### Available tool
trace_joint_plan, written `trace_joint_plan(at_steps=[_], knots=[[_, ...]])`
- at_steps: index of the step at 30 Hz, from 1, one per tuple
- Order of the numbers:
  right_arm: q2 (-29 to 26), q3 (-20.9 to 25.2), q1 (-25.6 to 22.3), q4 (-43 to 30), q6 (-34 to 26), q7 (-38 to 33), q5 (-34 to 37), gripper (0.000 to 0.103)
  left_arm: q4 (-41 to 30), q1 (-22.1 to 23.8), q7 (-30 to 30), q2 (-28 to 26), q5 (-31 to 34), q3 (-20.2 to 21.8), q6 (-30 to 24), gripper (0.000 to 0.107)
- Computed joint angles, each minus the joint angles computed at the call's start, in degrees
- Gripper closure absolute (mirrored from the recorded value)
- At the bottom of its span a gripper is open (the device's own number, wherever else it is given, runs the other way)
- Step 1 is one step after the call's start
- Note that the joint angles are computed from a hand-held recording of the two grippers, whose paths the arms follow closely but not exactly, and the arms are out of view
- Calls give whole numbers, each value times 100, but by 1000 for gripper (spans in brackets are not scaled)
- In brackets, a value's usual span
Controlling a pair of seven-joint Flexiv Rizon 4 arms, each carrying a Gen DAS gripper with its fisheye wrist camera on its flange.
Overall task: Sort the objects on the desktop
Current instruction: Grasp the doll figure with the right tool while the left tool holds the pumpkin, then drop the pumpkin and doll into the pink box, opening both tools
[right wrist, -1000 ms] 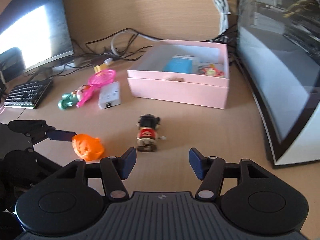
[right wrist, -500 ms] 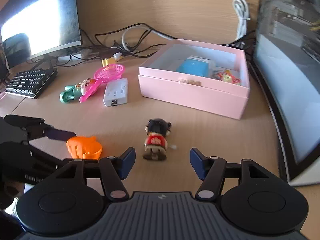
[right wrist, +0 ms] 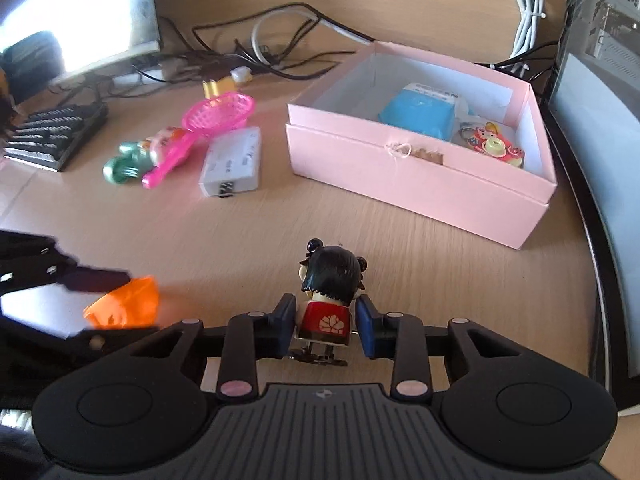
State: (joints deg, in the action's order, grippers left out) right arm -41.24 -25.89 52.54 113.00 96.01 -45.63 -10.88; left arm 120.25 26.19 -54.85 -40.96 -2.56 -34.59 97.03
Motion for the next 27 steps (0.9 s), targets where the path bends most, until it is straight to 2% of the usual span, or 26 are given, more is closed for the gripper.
trace_joint_plan(at_steps=[1,3,6,10,13,15,17,19,20,24,27], knots=[[119,24,-25,84,67,-41,4,71,-10,104,25,15,9,-123,-43,52],[340,-315,234,315,336,-118,116,71,-75,404,119,-8,11,-527,-135,52],[442,-1395,1050,536,779,-279,613,71,-397,608,353,-177,115,-1016,-26,52],[354,-2311,1544,382,1020,-485,1218,71,-1209,436,654,-562,235,-1346,19,52],[60,-2727,1628,97,945,-584,1570,71,-1989,22,959,-910,261,-1269,0,52],[-35,-2602,1357,-160,887,-630,1710,71,-2531,-236,1116,-1167,119,-1240,-218,51],[-88,-2264,924,-476,761,-621,1739,71,-3106,-488,1321,-1438,-149,-1190,-656,49],[-77,-1597,259,-807,676,-585,1608,68,-3457,-782,1403,-1529,-372,-900,-849,34],[-151,-1506,139,-912,590,-465,1634,67,-3526,-914,1380,-1511,-471,-711,-833,31],[-284,-1399,-36,-957,499,-145,1512,60,-3061,-769,1352,-1316,-854,-492,-721,17],[-397,-1351,-86,-953,365,-41,1356,59,-2490,-713,1233,-1044,-976,-100,-557,16]])
